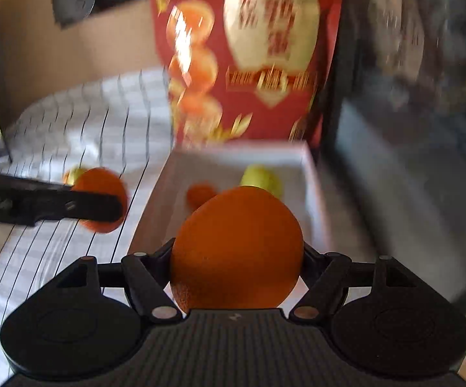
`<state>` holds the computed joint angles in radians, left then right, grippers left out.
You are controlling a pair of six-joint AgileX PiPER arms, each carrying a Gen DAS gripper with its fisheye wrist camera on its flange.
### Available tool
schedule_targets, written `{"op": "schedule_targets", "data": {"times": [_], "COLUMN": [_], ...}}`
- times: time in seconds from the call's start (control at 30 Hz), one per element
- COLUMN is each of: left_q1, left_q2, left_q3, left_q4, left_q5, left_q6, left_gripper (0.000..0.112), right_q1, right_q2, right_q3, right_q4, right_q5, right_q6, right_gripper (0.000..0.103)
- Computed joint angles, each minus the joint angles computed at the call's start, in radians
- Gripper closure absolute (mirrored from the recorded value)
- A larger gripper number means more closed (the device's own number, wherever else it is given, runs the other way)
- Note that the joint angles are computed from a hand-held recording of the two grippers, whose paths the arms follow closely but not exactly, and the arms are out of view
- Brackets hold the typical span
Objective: Organize fruits
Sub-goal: 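Lower the tangerine and the large orange into the pink box with both grippers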
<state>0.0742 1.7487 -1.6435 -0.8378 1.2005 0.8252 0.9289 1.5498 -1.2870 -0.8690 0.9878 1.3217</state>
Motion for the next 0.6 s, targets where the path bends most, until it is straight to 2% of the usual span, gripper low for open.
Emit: {"op": "schedule_targets", "data": {"times": [0.17,0.27,0.37,0.47,0.6], "left_q1": [-0.137,-0.165,-0.134,-0.082,-0.078], "left_q2": [0.155,0.178,0.153,0.137,0.138], "left_q3": [-0.146,-0.131,-0.072,-0.035,-0.061], "left_q4": [0.134,0.182,0.134,0.022,0.009], "left_q5": [-0.089,-0.157,-0.214,-0.2,-0.175], "left_q6": [-0.129,-0.183,-0.199,-0.144,-0.14], "left_gripper": [0.058,0.059,0.059,0.06,0.06], "right_q1": [-0.166,-0.242,-0.289,-0.34,-0.349], "right_q2": [0.006,0.02,0.048,0.102,0.199], "right_q3": [-0.033,-0.021,-0.006,-0.028,-0.114], "right_q4": [0.076,0.13,0.183,0.271,0.311], "right_q5": [-0.118,-0.185,-0.242,-0.303,-0.299], "right_q6": [-0.153,-0.23,-0.278,-0.371,-0.467], "right_gripper": [0.029,0.029,0.029,0.029,0.029]}}
